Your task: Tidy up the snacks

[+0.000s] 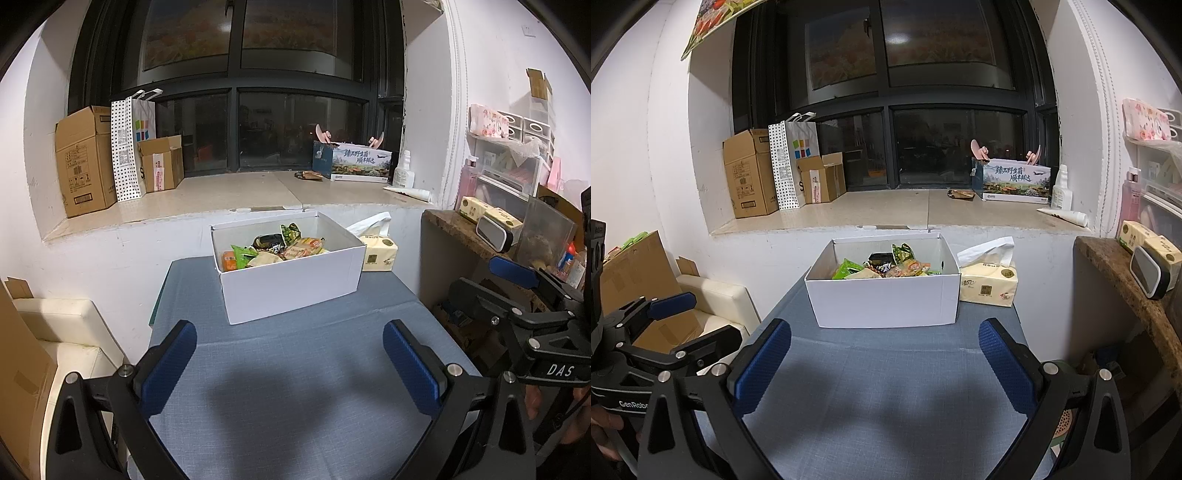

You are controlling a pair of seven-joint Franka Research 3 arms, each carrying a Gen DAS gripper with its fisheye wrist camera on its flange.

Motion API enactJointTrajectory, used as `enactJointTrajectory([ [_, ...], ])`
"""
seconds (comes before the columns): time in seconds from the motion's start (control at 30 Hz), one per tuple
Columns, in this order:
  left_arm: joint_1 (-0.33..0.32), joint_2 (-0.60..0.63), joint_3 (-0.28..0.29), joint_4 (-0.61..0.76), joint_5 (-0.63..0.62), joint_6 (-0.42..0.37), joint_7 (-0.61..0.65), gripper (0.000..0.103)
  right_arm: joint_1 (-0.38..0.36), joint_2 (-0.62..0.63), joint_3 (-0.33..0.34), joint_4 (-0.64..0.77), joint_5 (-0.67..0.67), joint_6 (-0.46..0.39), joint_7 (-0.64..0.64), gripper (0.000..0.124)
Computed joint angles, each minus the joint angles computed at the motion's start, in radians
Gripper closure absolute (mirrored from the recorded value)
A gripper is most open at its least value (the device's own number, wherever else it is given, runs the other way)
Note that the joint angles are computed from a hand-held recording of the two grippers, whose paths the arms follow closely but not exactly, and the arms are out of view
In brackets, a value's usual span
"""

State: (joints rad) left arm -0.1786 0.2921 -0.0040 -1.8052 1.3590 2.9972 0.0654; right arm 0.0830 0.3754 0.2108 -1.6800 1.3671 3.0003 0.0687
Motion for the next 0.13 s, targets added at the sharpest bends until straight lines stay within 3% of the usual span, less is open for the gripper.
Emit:
enactJointTrajectory([
  [0.13,0.003,0.005,0.001,0.004,0.005,0.015,0.0,0.0,-0.001,0.0,0.001,0.0,0.001,0.0,-0.001,0.021],
])
